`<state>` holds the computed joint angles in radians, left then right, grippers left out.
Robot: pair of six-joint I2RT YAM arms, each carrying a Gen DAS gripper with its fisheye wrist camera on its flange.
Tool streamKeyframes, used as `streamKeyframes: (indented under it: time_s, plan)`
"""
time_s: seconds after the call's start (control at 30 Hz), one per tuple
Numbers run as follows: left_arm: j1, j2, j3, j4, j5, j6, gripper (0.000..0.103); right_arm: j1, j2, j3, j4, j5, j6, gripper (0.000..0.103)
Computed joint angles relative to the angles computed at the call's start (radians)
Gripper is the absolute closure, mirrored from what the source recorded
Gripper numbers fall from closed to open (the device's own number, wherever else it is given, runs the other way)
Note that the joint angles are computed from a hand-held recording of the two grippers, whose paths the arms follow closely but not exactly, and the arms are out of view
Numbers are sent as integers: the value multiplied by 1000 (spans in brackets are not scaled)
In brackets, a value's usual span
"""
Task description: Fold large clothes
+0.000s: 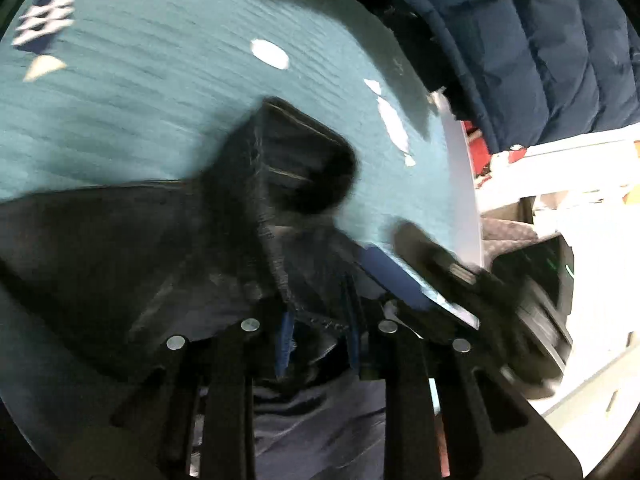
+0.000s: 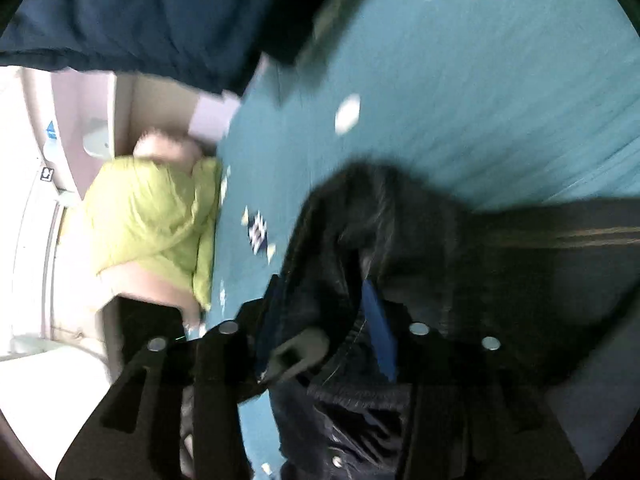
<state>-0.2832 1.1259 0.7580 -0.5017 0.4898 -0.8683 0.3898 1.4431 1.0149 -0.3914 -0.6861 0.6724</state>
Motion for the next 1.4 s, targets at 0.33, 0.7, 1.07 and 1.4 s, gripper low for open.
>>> streamKeyframes:
  time_s: [0.33,0.7,1.07,1.4]
  plan:
    - [-135,279,42,113,-152,-42,77,-168,-118,-35,-242,57,-198,49]
    - [-40,-2,105,-96,25,42,16,-125,22,18,-212,55,-254,42]
    - [242,18,7,-129,102,89,17,-9,224,253,-193,129,-283,42]
    - [-126,71,-41,-81,-137,-16,61,96,554,631,-366,210,-343,68]
